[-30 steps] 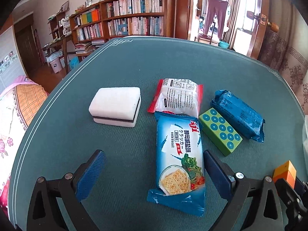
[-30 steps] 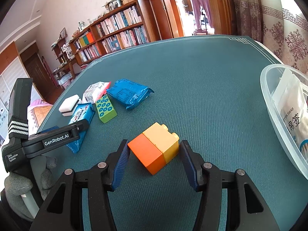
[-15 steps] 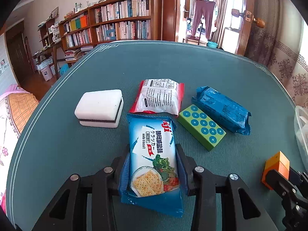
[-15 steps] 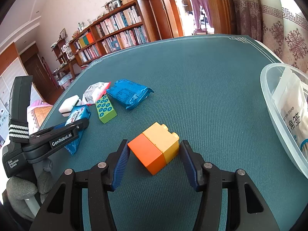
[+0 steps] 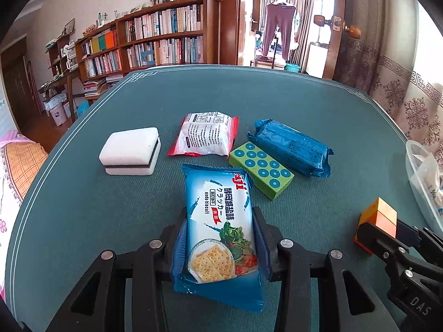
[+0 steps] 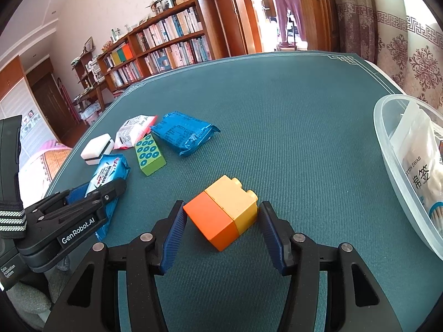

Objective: Organize objects
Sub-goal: 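Release the toy block into the bowl with the right gripper while the left lifts the cracker bag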

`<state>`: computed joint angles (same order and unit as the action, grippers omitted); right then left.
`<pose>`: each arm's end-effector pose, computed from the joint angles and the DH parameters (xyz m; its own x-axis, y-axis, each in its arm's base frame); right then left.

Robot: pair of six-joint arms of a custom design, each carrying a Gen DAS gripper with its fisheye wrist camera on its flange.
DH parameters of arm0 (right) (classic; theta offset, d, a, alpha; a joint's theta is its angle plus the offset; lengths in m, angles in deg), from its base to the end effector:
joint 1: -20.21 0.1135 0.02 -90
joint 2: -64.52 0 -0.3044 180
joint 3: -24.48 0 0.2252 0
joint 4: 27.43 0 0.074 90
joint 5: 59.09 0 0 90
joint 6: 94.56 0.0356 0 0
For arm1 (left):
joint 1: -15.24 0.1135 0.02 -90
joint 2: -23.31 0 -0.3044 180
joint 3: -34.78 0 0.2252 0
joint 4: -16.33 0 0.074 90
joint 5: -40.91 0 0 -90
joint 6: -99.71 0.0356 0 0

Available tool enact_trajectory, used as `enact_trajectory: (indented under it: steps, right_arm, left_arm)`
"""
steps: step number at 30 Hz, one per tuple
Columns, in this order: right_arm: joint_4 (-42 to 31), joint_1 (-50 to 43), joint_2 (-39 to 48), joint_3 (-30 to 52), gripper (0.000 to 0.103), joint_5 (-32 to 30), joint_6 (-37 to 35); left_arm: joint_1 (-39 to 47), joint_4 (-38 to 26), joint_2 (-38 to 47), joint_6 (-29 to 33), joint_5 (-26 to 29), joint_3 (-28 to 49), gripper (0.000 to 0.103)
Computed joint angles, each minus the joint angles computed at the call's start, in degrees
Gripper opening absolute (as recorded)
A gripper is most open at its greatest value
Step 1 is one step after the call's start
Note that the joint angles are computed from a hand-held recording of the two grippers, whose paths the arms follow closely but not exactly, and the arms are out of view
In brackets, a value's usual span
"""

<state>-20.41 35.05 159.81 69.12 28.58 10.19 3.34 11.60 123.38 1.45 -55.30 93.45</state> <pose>0.2608 0.0706 0.1669 -0.7174 0.0731 -0.6928 -0.1052 0.9717 0.2114 0.3119 -0.0618 0.1854 -0.7170 0.0051 -0.6970 0.0289 0.9993 -0.0224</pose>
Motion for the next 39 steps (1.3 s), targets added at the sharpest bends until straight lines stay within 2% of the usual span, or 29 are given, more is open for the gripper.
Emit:
enact_trajectory:
  steps: [9, 17, 27, 33, 39]
  right_arm:
    - [-1.62, 0.21, -2.66, -1.26, 0.055, 0.45, 1.04]
    - [-6.39, -4.60, -13.25, -3.68, 0.055, -1.05, -0.57]
    - [-13.66, -22.40, -22.45, -2.74, 0.055, -6.34, -6.54]
    - [-14.31, -32.53, -22.09, -1.73, 0.055, -9.78, -9.95]
    - [-12.75, -39.87, -17.77, -0.07, 0.055, -11.85, -12.44]
  left_arm:
    - [-0.37, 0.52, -0.84, -0.45, 0.55, -1.97, 0.044]
    - [-2.22, -0.30, -2.68, 0.34, -0.44, -2.31, 0.044]
    - [-5.40, -2.29, -4.76, 0.43, -0.91, -2.22, 0.044]
    - [-8.65, -3.61, -5.89, -0.18, -2.15, -1.44, 0.044]
    - [-11.33, -4.87, -6.24, -0.56, -2.91, -0.38, 0.044]
